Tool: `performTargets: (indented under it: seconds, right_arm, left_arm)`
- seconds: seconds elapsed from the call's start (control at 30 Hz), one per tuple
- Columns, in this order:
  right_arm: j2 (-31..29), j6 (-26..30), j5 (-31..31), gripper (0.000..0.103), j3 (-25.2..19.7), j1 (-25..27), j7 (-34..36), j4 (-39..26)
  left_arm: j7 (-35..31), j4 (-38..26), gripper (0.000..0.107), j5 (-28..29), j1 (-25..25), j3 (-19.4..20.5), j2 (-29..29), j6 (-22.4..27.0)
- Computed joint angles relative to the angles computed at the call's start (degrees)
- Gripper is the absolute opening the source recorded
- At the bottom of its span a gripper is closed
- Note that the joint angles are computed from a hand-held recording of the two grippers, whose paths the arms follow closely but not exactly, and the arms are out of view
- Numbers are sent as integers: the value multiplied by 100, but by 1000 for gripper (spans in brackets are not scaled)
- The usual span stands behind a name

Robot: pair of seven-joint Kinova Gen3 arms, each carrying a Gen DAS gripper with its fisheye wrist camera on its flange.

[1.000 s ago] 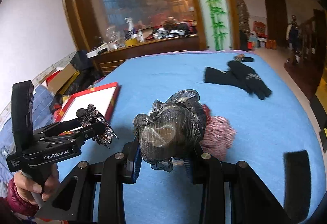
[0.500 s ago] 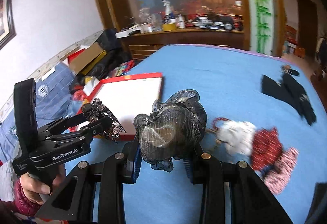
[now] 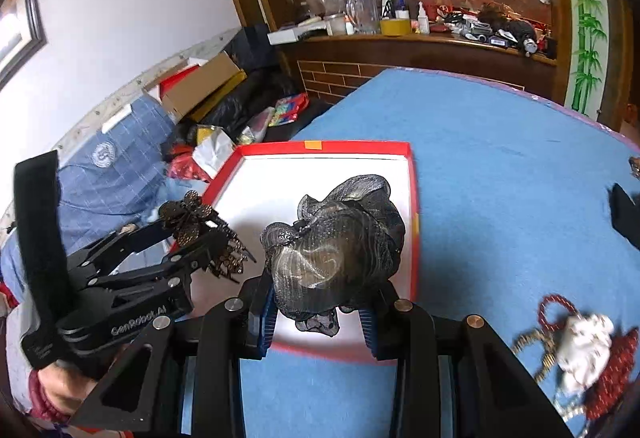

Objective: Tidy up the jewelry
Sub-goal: 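Carry both held items over the white box and release them inside, then withdraw both open tools from the box back toward the pile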

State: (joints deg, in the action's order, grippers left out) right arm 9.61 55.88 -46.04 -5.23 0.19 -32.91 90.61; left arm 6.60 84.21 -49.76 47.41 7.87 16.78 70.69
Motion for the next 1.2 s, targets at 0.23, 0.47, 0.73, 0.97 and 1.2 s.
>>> performTargets:
  seconds: [0.23,0.47,0.73,0.97,1.2]
  right_arm:
    - [599,-300,680,38,-196,-513,-957,-471]
    - [968,-375,1152,48,-370,-634,-1663,-789]
    - [1094,-132,1402,77,-436,-511,-2014,-988]
    - [1000,-50,1706,78,-402,-514,-1916,-768]
    - [686,-297,1642,78,-418,-467,-1424,-343]
  left_arm:
    - [-4,50,72,222,-381,-171,119,-252]
    - [41,147,73,393,-512,-256,139,-505]
    - [149,174,89,334,-477,-264,152,-324]
    - [-39,34,89,548,-412,-226,318,-62]
    - [318,-105,89,41,163,-282,514,581]
